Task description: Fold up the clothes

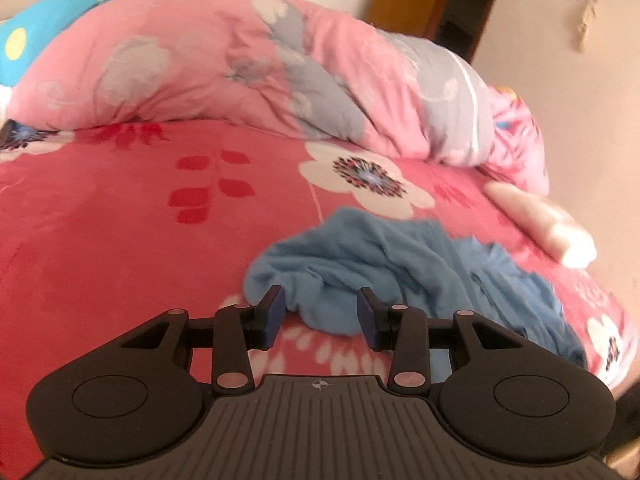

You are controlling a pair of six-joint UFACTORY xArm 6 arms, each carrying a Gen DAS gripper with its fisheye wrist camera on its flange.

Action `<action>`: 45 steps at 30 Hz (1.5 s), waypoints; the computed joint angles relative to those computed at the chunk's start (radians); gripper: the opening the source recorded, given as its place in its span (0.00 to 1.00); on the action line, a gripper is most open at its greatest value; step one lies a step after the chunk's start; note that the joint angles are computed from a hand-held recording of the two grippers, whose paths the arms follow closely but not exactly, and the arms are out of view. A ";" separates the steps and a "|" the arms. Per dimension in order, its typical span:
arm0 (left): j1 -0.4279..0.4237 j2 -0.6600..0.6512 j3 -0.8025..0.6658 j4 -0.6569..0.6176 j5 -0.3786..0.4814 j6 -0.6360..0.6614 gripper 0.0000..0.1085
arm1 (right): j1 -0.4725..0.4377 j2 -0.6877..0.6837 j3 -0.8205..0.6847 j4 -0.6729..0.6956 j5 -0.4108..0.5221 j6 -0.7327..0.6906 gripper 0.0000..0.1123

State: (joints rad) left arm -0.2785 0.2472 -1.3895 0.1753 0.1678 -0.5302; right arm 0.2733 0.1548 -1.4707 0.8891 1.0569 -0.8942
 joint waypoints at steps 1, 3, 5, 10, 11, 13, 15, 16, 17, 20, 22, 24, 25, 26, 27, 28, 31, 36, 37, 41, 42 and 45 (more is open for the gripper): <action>-0.001 0.004 -0.003 0.008 0.002 -0.002 0.36 | -0.010 -0.009 0.003 0.041 -0.020 -0.011 0.42; 0.000 0.008 -0.004 0.035 0.004 -0.021 0.36 | -0.028 -0.029 0.013 0.134 -0.080 -0.041 0.65; 0.003 0.012 -0.010 0.066 0.020 -0.046 0.36 | -0.037 -0.027 0.010 0.225 -0.158 -0.045 0.77; 0.005 0.018 -0.016 0.121 0.052 -0.073 0.36 | -0.015 0.108 -0.106 0.218 -0.357 0.226 0.81; 0.004 0.021 -0.014 0.113 0.053 -0.060 0.36 | -0.013 0.146 -0.140 0.166 -0.373 0.321 0.81; 0.001 0.024 -0.010 0.073 0.052 -0.017 0.36 | -0.014 0.228 -0.220 0.049 -0.388 0.525 0.75; -0.001 0.028 -0.006 0.031 0.051 0.027 0.36 | -0.015 0.295 -0.288 -0.014 -0.369 0.646 0.68; -0.002 0.029 -0.004 0.020 0.048 0.041 0.36 | -0.010 0.313 -0.302 -0.022 -0.368 0.670 0.62; -0.001 0.029 0.000 0.008 0.043 0.051 0.36 | -0.006 0.333 -0.318 -0.031 -0.366 0.696 0.60; 0.000 0.028 0.011 -0.031 0.031 0.085 0.36 | 0.011 0.340 -0.318 -0.017 -0.384 0.676 0.37; 0.003 0.026 0.019 -0.063 0.024 0.103 0.36 | 0.021 0.332 -0.311 -0.006 -0.398 0.648 0.21; 0.008 0.021 0.027 -0.081 0.016 0.108 0.36 | 0.029 0.320 -0.305 0.007 -0.408 0.617 0.16; 0.012 0.017 0.034 -0.083 0.011 0.106 0.36 | 0.034 0.315 -0.304 0.023 -0.411 0.592 0.13; 0.015 0.013 0.038 -0.077 0.009 0.096 0.36 | 0.041 0.314 -0.307 0.038 -0.414 0.567 0.12; 0.019 0.007 0.043 -0.069 0.006 0.084 0.36 | 0.048 0.313 -0.311 0.047 -0.413 0.543 0.11; 0.025 0.000 0.050 -0.055 0.003 0.065 0.36 | 0.056 0.312 -0.315 0.056 -0.412 0.520 0.10; 0.042 -0.021 0.071 -0.008 -0.006 0.007 0.36 | 0.079 0.312 -0.330 0.072 -0.404 0.455 0.10; 0.068 -0.050 0.097 0.059 -0.014 -0.087 0.36 | 0.104 0.288 -0.312 0.165 -0.382 0.312 0.10; 0.073 -0.054 0.100 0.062 -0.016 -0.098 0.36 | 0.109 0.278 -0.302 0.188 -0.370 0.272 0.10; 0.102 -0.068 0.097 0.178 -0.010 -0.230 0.36 | 0.132 0.226 -0.237 0.280 -0.248 0.062 0.10; 0.107 -0.071 0.095 0.203 -0.007 -0.257 0.36 | 0.135 0.218 -0.227 0.282 -0.199 0.028 0.10; 0.109 -0.072 0.085 0.224 -0.001 -0.275 0.36 | 0.145 0.211 -0.208 0.257 -0.057 -0.034 0.10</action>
State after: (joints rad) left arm -0.1693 0.1748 -1.3045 0.3995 0.1664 -0.8050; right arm 0.4187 0.3656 -1.6789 1.1463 1.0001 -0.9283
